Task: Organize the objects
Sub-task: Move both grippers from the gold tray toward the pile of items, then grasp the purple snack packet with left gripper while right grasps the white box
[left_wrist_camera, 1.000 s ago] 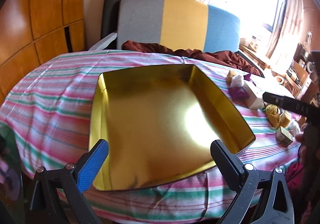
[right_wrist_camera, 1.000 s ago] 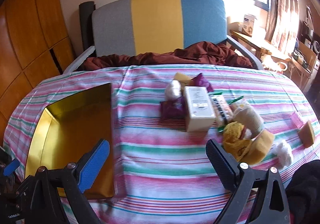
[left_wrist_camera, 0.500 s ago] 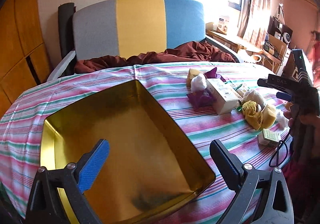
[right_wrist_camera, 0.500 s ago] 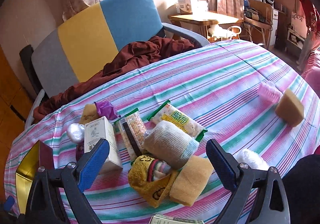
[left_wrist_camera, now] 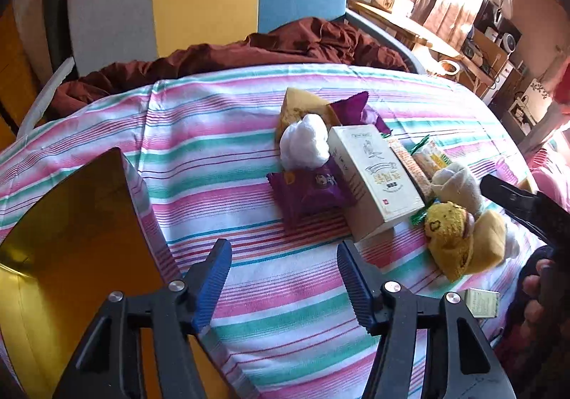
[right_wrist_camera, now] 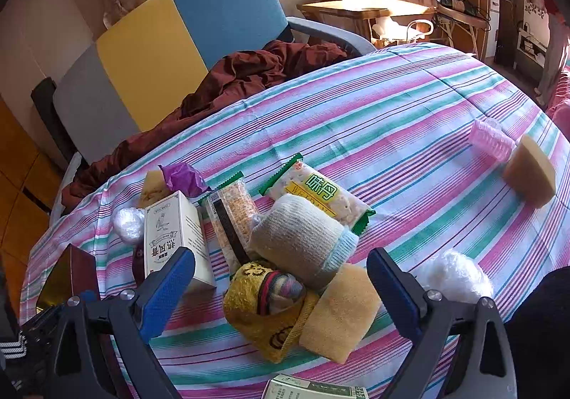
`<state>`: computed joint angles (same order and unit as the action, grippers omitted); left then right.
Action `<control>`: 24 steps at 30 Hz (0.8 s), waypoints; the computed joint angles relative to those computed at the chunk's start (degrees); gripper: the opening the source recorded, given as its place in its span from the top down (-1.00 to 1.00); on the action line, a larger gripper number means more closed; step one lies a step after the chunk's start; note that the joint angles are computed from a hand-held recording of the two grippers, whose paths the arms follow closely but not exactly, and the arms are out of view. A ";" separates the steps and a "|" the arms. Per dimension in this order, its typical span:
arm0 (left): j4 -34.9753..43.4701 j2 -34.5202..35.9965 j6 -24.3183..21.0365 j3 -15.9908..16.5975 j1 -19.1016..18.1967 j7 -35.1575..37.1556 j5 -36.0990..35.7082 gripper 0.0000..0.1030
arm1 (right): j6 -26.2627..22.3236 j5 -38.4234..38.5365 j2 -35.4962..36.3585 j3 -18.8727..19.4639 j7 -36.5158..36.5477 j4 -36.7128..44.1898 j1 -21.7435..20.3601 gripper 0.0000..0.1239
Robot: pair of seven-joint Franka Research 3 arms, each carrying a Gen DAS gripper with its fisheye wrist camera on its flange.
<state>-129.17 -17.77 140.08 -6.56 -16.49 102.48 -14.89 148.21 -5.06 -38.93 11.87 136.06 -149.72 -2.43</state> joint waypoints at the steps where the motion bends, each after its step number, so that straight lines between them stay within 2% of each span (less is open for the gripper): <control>1: 0.74 1.30 -0.04 -0.65 0.25 -1.22 0.90 -0.19 | 0.14 0.13 0.04 -0.20 -0.22 -0.02 0.21 -0.60; 7: 5.56 7.42 -1.11 -2.69 1.11 -7.22 3.33 -0.27 | 0.84 2.28 0.61 -1.69 -2.21 -0.08 1.78 -0.60; 9: 7.09 9.04 -1.18 -2.58 1.28 -7.69 1.26 -0.47 | 0.73 2.56 0.74 -1.57 -2.44 0.03 1.70 -0.60; 11: 7.46 9.97 1.78 -3.11 1.62 -8.26 1.46 -0.63 | 0.47 3.02 0.95 -1.72 -2.78 0.13 1.89 -0.60; 13: 8.95 11.77 2.63 -3.53 1.71 -7.25 2.23 -0.76 | 0.53 3.25 0.93 -1.72 -2.95 0.05 1.89 -0.60; 15: 10.39 13.68 2.81 -4.04 1.85 -6.32 2.85 -0.71 | 0.35 3.07 0.85 -1.39 -2.72 0.04 1.51 -0.60; 16: 11.25 14.81 2.41 -4.21 2.00 -6.02 2.72 -0.55 | 0.37 3.21 0.78 -1.43 -2.65 -0.08 1.53 -0.60; 17: 11.96 15.49 0.99 -4.23 2.17 -4.84 0.85 -0.26 | 0.38 3.35 0.76 -1.55 -2.68 -0.13 1.56 -0.60; 19: 10.24 14.31 2.58 -4.70 2.48 -4.50 0.90 -0.19 | 0.42 3.36 0.70 -1.44 -2.58 -0.17 1.45 -0.60; 24: 4.89 9.10 1.88 -4.25 1.50 -0.69 -3.58 -0.12 | 0.48 2.70 0.69 -0.99 -2.50 0.04 0.99 -0.60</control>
<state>-124.28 -8.67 141.96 -10.81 -14.99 101.79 -18.47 148.69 -2.36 -38.24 10.88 133.56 -149.68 -1.44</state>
